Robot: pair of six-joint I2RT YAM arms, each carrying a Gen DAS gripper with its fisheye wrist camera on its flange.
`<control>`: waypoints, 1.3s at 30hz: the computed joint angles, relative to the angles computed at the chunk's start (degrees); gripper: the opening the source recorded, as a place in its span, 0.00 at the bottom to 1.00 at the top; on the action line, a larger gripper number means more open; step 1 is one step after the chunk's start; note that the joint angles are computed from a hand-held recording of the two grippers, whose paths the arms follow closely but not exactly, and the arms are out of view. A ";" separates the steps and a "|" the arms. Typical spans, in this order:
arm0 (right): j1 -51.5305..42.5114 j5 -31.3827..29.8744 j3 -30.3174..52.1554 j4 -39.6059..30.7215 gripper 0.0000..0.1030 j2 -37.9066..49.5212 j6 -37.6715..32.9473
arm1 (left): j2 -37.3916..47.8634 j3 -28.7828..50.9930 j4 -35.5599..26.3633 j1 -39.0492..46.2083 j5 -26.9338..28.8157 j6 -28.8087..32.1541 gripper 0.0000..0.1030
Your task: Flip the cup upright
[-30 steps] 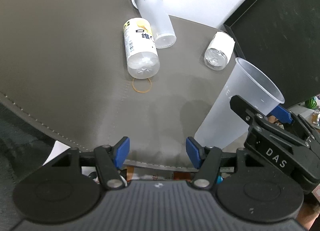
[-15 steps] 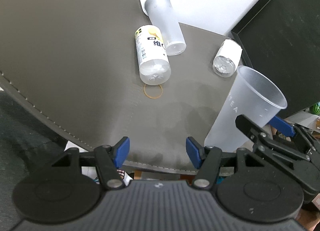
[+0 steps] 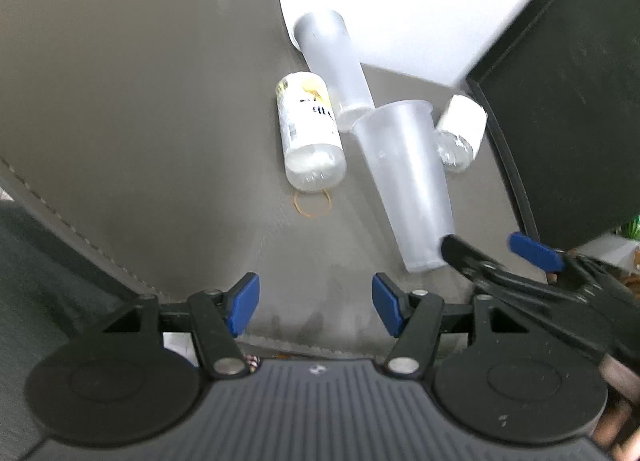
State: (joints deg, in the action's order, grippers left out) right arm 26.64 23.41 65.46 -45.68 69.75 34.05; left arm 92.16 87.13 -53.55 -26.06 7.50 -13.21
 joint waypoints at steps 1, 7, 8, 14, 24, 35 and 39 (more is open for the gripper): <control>-1.69 -2.26 0.72 0.45 0.81 1.55 -1.02 | -0.17 0.12 0.24 0.41 -0.08 -0.24 0.59; -10.68 -13.12 4.93 2.64 0.81 7.87 -3.79 | 0.77 1.64 0.11 1.73 -0.61 -2.04 0.59; -11.39 -14.07 5.57 2.30 0.81 8.51 -4.22 | 1.23 2.02 0.15 1.94 -0.40 -2.50 0.59; -14.55 -16.24 9.93 0.80 0.81 14.11 -7.27 | 3.57 3.81 0.54 1.92 -0.63 -3.28 0.59; -18.50 -22.37 18.91 -1.33 0.81 24.38 -10.74 | 7.26 5.77 0.67 1.90 -0.30 -4.57 0.59; -20.29 -27.06 29.94 -5.14 0.81 34.92 -11.98 | 9.18 6.58 0.19 2.18 0.98 -4.28 0.59; -20.93 -28.86 34.91 -7.51 0.80 39.00 -12.11 | 9.62 6.46 0.35 2.06 1.15 -4.09 0.59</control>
State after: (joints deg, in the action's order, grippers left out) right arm 5.71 -5.45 100.37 -53.19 108.74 21.93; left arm 101.77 93.60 -53.20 -23.99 8.64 -17.31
